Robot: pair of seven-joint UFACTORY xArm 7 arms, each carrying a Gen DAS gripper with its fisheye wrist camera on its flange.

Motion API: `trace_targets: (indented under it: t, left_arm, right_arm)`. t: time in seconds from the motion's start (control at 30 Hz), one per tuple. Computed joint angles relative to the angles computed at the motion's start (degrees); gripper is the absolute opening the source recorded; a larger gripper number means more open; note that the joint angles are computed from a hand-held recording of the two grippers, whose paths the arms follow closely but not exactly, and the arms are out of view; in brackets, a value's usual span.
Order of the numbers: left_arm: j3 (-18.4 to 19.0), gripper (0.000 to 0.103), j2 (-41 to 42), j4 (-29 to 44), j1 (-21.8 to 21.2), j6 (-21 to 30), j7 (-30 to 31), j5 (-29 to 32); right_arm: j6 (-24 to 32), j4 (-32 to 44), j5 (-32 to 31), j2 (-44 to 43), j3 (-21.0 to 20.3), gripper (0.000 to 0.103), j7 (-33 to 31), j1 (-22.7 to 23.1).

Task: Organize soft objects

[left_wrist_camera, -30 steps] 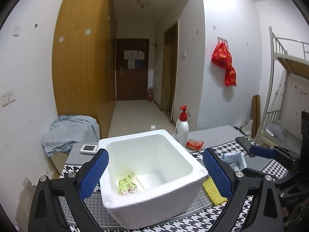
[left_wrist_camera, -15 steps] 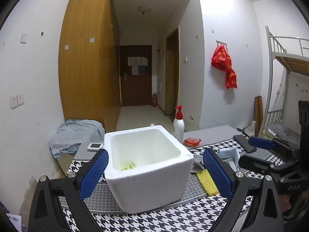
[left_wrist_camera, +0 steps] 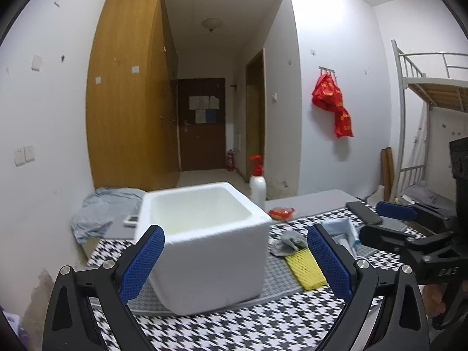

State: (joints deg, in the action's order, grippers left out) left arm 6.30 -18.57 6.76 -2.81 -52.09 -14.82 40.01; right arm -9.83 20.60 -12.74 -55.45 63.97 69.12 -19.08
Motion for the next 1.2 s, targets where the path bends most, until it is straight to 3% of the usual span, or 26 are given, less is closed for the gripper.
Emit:
trace_targets:
  t: [0.17, 0.3, 0.83, 1.07, 1.2]
  left_arm:
    - [-2.2, 0.099, 3.3, -0.7, -0.8, -3.7, 2.6, -3.1]
    - [-2.8, 0.099, 5.5, 0.0, -1.1, -5.1, 3.1, -2.2]
    - [-6.0, 0.099, 9.6, 3.1, -3.6, -1.3, -0.7, -1.5]
    - [-8.4, 0.099, 12.4, 4.9, -5.7, 0.4, 0.3, -4.9]
    - [-10.2, 0.099, 13.8, 5.3, -7.1, 1.2, 1.8, -9.2]
  right_arm:
    - [0.5, -1.7, 0.5, -0.9, 1.4, 0.087, 2.2, 0.2]
    - [2.2, -2.7, 0.1, -2.0, 1.7, 0.087, 4.0, 1.2]
    - [9.5, -7.8, -4.8, -4.4, -3.7, 0.087, 10.1, 9.0]
    - [11.2, -9.2, -7.2, -2.8, -5.2, 0.087, 11.6, 9.5]
    - [9.3, -10.7, -8.2, -1.8, -5.6, 0.087, 12.2, 8.6]
